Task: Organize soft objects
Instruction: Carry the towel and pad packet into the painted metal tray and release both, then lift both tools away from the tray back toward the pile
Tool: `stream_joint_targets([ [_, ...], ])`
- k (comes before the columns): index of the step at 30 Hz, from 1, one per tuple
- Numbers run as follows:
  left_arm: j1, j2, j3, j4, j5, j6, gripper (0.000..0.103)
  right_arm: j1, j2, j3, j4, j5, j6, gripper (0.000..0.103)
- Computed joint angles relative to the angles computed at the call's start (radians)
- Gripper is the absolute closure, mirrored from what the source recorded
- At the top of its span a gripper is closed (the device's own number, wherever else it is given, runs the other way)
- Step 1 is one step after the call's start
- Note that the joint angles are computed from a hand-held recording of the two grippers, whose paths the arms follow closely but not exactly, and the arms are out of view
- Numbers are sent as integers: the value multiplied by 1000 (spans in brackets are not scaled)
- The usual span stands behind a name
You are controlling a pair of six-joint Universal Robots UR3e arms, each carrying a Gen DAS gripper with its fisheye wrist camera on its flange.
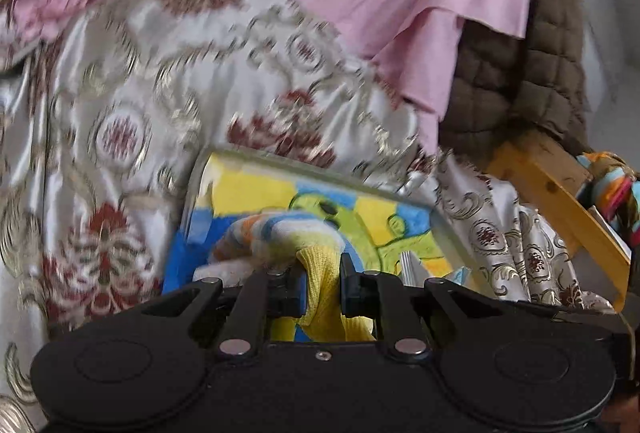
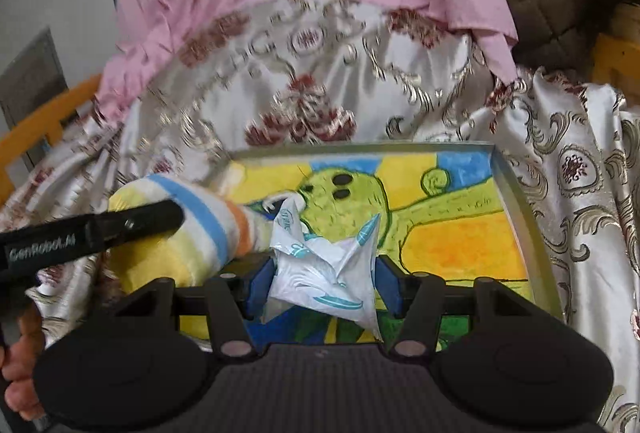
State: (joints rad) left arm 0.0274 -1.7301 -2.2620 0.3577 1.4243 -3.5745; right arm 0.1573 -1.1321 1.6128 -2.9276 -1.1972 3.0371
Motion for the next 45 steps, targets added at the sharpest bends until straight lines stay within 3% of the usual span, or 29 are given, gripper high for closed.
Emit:
stream_joint_targets([
  [3, 32, -3, 8, -39, -50, 3, 87, 37, 59, -85, 72, -64, 19, 43],
  [9, 20, 1, 45, -154, -52, 23, 82, 87, 127, -192, 170, -165, 42, 41],
  [16, -7, 7, 87, -271, -2, 28, 69, 124, 137, -237, 228, -254, 14, 28],
  [20, -31, 28, 98, -320, 55, 26, 52, 123, 113, -222, 241, -264, 1, 20],
  [22, -50, 47, 101, -348, 102, 15, 34, 119, 93, -202, 236, -269, -13, 17],
  [26, -86, 116, 82, -374, 181, -29, 24, 97, 24, -127, 205, -256, -5, 12],
  [34, -308, 259, 133, -439, 486, -108, 4, -16, -268, 189, 25, -126, -5, 0],
  [41, -616, 329, 206, -545, 809, -181, 2, -131, -617, 455, -92, -10, -39, 0],
  [45, -831, 335, 253, -641, 1049, -225, 1, -215, -845, 577, -70, 54, -32, 0],
])
